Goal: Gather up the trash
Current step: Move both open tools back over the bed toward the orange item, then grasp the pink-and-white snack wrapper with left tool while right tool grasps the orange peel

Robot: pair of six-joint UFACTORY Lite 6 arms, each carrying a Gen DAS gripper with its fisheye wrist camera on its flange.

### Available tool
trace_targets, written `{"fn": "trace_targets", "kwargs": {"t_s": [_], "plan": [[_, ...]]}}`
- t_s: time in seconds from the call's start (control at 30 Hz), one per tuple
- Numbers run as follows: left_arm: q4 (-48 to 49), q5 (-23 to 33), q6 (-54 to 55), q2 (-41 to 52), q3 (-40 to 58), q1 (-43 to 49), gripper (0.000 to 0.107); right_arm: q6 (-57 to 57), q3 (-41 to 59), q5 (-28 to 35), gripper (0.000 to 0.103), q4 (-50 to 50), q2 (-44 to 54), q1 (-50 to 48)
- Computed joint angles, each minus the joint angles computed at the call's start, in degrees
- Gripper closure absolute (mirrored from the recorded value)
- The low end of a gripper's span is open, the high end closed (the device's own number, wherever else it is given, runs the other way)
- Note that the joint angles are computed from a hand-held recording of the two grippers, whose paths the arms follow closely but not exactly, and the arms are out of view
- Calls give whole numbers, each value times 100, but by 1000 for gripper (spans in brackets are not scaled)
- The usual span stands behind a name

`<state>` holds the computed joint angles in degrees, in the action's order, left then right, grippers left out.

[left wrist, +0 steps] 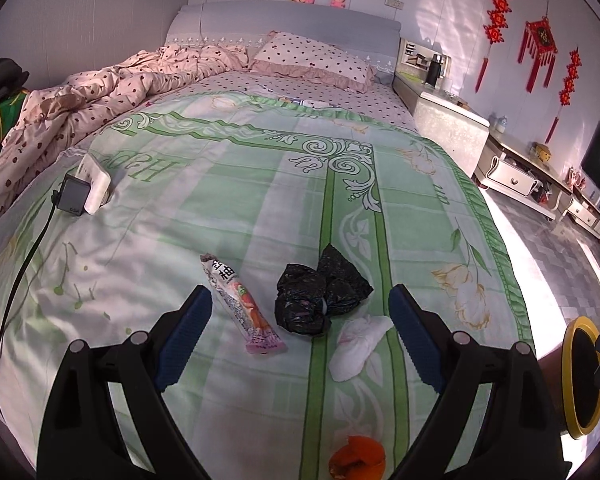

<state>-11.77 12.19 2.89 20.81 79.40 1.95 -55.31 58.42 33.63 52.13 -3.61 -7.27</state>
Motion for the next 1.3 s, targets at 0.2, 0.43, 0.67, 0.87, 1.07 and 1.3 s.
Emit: {"fn": "trace_targets", "kwargs": {"t_s": [0.2, 0.43, 0.67, 0.87, 1.07, 1.3], "plan": [[-765, -6, 795, 663, 355, 538, 21, 144, -40, -474, 26, 102, 460, 989], [-1275, 191, 1255, 1696, 1161, 909, 21, 324, 192, -874, 26, 104, 1125, 1846], [-1241, 421, 1154, 2677, 2124, 965, 21, 465, 409, -1197, 26, -1, 1770, 2328], [-936, 694, 778, 3409, 3033, 926, 21, 401, 525, -1393, 26, 22, 2133, 2597], [-794, 782, 653, 3821, 3490, 829, 22, 401, 662, -1396, 27, -3, 2420, 2750], [-717, 1092, 586, 4371, 4144, 805, 49, 649, 791, -1511, 33, -272, 2716, 2971]]}}
